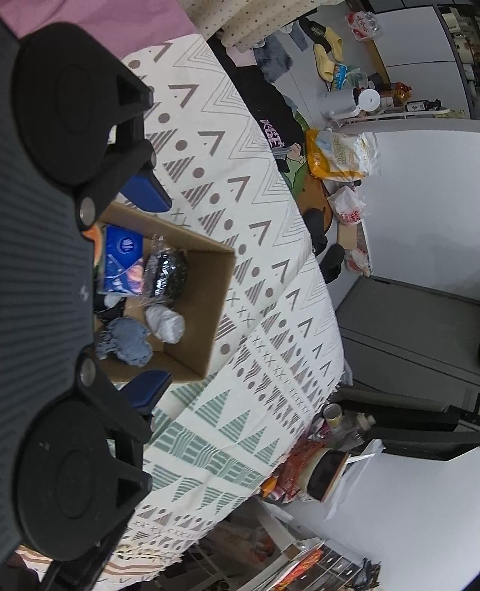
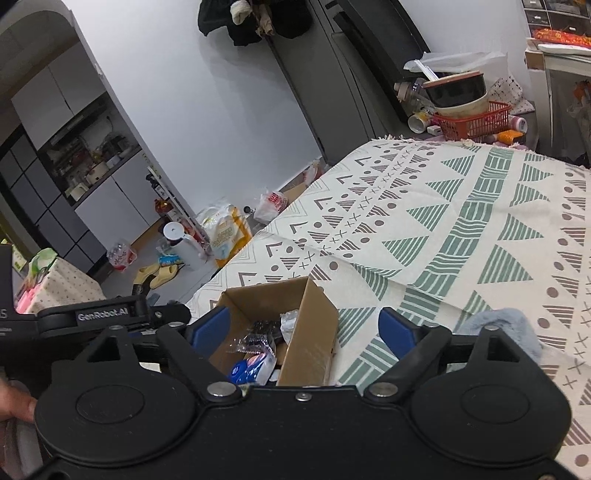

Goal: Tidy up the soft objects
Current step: 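Move both grippers to the fluffy grey-blue plush on the bed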

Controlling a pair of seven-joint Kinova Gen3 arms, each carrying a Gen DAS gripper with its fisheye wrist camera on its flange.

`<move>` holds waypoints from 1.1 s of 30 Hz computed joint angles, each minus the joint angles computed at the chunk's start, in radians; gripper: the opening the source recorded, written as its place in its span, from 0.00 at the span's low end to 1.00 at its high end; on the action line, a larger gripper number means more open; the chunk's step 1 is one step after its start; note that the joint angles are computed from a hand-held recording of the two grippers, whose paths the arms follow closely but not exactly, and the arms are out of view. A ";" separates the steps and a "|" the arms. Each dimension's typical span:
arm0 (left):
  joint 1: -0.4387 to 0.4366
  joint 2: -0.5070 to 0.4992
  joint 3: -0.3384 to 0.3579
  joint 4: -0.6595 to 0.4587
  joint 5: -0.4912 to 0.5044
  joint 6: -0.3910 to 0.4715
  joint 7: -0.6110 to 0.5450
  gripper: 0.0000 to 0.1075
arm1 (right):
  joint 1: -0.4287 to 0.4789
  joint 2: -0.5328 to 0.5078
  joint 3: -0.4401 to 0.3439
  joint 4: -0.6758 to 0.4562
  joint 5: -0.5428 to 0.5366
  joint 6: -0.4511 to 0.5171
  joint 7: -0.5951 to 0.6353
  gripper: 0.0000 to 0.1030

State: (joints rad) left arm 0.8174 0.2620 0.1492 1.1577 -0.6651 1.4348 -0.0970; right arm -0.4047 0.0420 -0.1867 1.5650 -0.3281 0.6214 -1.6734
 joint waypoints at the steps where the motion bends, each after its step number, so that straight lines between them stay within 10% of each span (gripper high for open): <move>1: 0.008 0.005 0.002 -0.008 -0.004 0.011 0.003 0.85 | 0.005 -0.008 0.002 0.004 -0.010 0.005 0.013 0.88; 33: 0.259 0.305 -0.161 -0.557 -0.013 0.218 -0.184 0.96 | 0.166 -0.137 0.166 0.105 -0.190 0.101 0.155 1.00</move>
